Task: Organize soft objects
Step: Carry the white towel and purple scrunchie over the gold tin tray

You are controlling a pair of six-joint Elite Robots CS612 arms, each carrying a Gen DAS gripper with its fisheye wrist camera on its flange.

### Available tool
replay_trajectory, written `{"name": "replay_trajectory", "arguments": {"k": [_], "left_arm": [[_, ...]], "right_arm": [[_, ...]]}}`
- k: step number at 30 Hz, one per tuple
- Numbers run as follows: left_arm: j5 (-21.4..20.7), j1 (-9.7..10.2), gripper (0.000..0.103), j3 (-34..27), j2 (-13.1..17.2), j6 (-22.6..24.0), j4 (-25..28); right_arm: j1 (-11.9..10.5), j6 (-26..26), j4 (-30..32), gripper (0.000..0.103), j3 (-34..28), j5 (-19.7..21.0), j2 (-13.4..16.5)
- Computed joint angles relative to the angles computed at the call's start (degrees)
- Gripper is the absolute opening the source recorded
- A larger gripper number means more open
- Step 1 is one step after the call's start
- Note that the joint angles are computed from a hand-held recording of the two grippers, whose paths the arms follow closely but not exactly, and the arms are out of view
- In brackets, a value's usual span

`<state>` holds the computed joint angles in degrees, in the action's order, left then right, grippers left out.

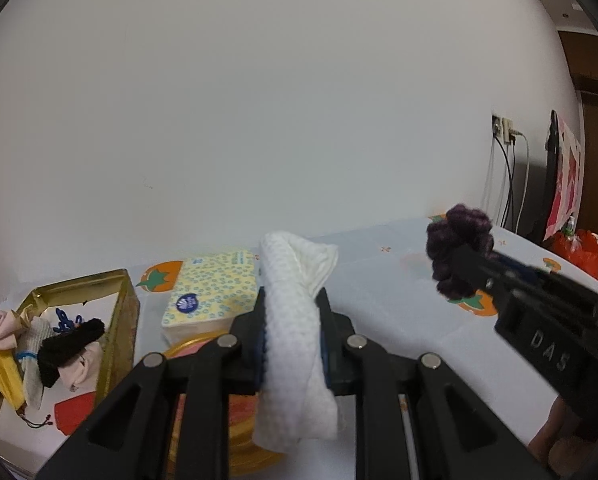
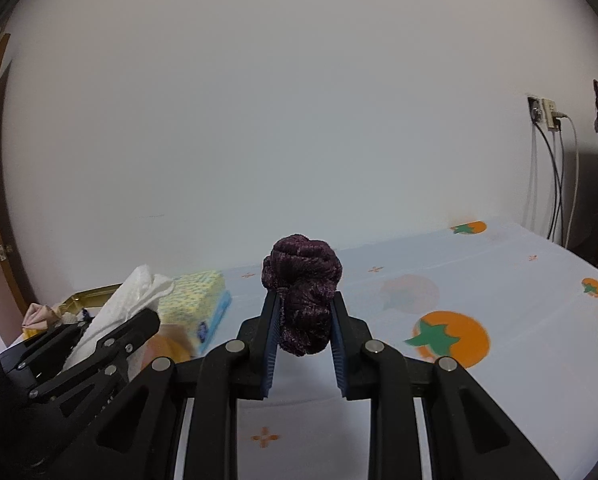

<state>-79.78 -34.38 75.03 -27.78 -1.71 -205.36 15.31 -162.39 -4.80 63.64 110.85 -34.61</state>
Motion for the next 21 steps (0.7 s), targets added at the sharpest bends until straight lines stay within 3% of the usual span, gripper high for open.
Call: {"name": "replay_trajectory", "arguments": {"k": [12, 21], "left_arm": [[-2.42, 2.57, 0.018, 1.15, -0.78, 0.28, -2.98], [-1.58, 4.91, 0.018, 1.63, -1.72, -3.27, -3.53]], "right_arm": [[2.34, 0.58, 1.48, 0.026, -5.47, -1.85, 2.72], [3.26, 0.24, 5.07, 0.026, -12.14, -4.57, 5.97]]}}
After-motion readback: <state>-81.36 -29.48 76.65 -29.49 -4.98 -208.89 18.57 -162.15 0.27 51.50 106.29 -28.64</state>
